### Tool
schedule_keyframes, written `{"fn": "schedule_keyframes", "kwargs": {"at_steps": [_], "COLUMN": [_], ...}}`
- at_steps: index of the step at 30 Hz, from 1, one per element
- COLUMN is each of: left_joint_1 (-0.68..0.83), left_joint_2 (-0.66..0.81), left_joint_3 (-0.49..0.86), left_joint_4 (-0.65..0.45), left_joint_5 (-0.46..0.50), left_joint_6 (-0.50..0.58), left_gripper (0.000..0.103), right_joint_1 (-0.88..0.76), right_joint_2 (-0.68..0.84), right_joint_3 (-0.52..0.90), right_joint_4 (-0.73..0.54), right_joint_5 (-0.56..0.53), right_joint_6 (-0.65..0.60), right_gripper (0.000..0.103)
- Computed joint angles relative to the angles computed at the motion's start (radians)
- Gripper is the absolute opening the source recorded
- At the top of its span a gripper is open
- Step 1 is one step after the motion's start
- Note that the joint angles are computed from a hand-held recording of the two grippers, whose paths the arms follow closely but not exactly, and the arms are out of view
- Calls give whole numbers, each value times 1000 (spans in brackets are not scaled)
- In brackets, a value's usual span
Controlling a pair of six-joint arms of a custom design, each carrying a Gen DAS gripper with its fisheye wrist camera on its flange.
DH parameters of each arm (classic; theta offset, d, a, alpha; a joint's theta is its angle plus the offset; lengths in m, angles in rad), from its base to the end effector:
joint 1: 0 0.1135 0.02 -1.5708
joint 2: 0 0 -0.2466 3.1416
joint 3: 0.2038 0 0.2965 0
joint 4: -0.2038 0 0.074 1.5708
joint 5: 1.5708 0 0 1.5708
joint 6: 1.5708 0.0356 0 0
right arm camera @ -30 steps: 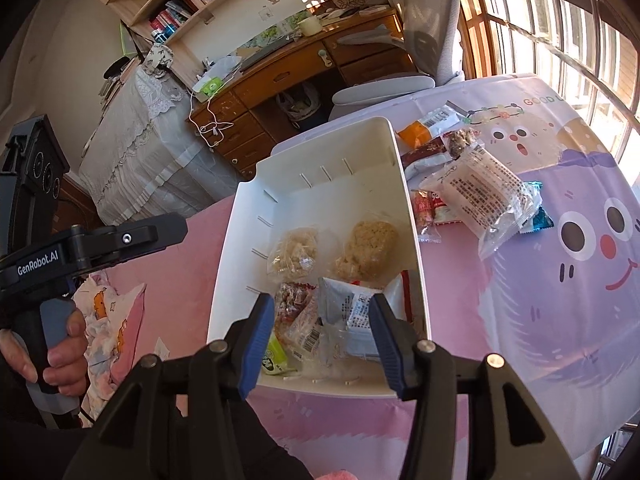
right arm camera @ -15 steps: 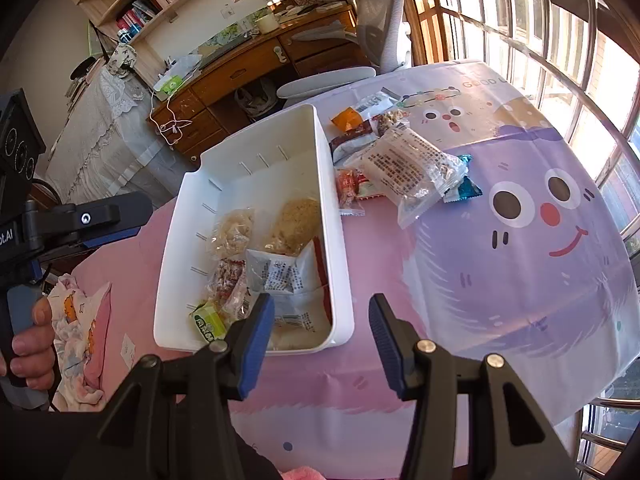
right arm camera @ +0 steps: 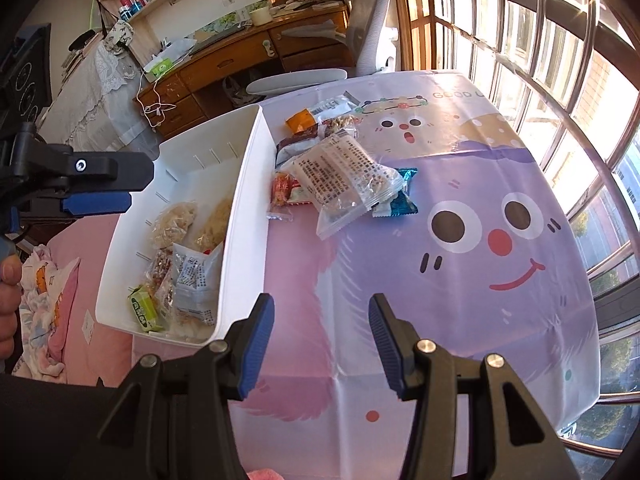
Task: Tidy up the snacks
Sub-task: 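Withdraw both tools from the tray toward the remaining snacks, then grasp the large clear printed bag with the left tool while the right tool grasps the blue foil packet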
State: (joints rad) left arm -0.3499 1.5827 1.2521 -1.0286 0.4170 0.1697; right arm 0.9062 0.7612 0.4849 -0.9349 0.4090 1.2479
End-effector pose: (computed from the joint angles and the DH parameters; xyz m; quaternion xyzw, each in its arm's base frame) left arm 0.3139 -0.1299 0.2184 0.2710 0.9346 -0.2143 0.0844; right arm 0.1189 0.1288 0.1623 0.1996 0.9432 0.0595 0.2589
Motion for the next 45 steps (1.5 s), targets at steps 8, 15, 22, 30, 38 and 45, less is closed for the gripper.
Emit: {"fn": "schedule_keyframes", "kwargs": {"at_steps": [8,15,22,30,38,45], "left_joint_1": [-171,-263,-285,-293,-289,-317], "left_joint_2": [142,326,539,752,917,1059], "left_joint_3": [111,273,455,664,853,1060], "left_joint_4": [46,33,-18,-91,-170,-281], "left_joint_5": [-92,-153,-164,-172,-187,-268], "left_joint_6": [-190,-316,-446,-527,-565,-557], "left_gripper": [85,88,92,93,94,99], "right_joint_1": [-281,-567,-781,-873,-885,-894], "right_joint_2": [-241,-320,-245,-27,249,425], "right_joint_3": [-140,-223,-266,-270,-239,-203], "right_joint_4": [-2,61,226,483,714,844], "right_joint_5": [-108,-257,-371,-429,-470,-496], "right_joint_6": [-361,-692,-966,-1192,-1287,-1321], "right_gripper": [56,60,61,61,61,61]}}
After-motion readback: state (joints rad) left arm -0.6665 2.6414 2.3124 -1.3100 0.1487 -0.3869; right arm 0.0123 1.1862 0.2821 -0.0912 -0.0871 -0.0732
